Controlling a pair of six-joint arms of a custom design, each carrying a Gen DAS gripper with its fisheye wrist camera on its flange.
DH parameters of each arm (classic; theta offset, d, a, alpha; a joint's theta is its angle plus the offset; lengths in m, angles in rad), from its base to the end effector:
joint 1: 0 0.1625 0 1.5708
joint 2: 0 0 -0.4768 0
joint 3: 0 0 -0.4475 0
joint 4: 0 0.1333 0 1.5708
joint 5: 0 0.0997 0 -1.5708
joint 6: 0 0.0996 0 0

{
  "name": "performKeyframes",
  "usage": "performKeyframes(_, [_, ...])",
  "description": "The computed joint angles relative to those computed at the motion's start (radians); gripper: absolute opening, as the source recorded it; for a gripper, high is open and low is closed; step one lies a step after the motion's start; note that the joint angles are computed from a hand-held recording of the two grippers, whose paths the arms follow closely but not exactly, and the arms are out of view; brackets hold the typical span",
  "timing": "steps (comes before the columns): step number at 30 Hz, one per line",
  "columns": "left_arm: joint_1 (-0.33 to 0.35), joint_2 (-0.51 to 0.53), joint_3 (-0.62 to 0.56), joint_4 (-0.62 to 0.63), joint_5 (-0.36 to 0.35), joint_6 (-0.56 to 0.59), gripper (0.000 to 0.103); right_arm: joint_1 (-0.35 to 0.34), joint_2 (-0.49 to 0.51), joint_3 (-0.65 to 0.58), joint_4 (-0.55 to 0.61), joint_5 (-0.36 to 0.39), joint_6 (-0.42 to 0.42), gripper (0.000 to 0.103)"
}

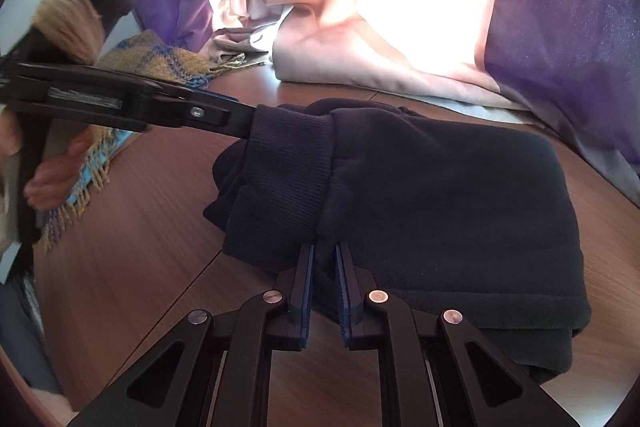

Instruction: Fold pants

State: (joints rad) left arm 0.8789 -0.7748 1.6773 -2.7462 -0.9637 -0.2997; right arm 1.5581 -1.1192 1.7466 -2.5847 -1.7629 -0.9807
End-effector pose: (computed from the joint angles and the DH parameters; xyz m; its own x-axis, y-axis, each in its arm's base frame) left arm -0.3232 -0.6881 0.0929 -0.8794 0.1686 -0.4453 0.3713 0.8282 -0.4197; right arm 0.1054 -0.7009 0.2758 -0.5554 -0.7226 0.4116 -0.8082 0.5855 -0.0628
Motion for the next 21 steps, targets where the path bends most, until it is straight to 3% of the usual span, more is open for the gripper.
performKeyframes(3, [0.0, 0.001, 0.002, -0.04, -0.015, 0.003, 0.054, -0.003, 0.001, 0.002, -0.001, 0.001, -0.005, 0.013])
performKeyframes(6, [0.003, 0.02, -0.03, 0.005, -0.04, 0.009, 0.053, -0.005, 0.005, 0.006, -0.011, 0.004, -0.013, 0.014])
performKeyframes(12, [-0.028, 0.018, -0.025, 0.068, 0.148, 0.09, 0.051, -0.014, 0.003, 0.001, 0.009, 0.02, -0.014, 0.015])
performKeyframes(16, [-0.028, 0.033, -0.034, 0.132, 0.183, 0.173, 0.051, -0.016, -0.004, -0.001, 0.017, 0.037, 0.004, 0.017])
performKeyframes(18, [-0.028, 0.054, -0.044, 0.133, 0.209, 0.226, 0.051, -0.014, -0.008, 0.001, 0.018, 0.041, 0.002, 0.025])
performKeyframes(21, [-0.018, 0.073, -0.06, 0.12, 0.203, 0.252, 0.05, -0.01, -0.015, 0.012, 0.005, 0.043, -0.016, 0.027])
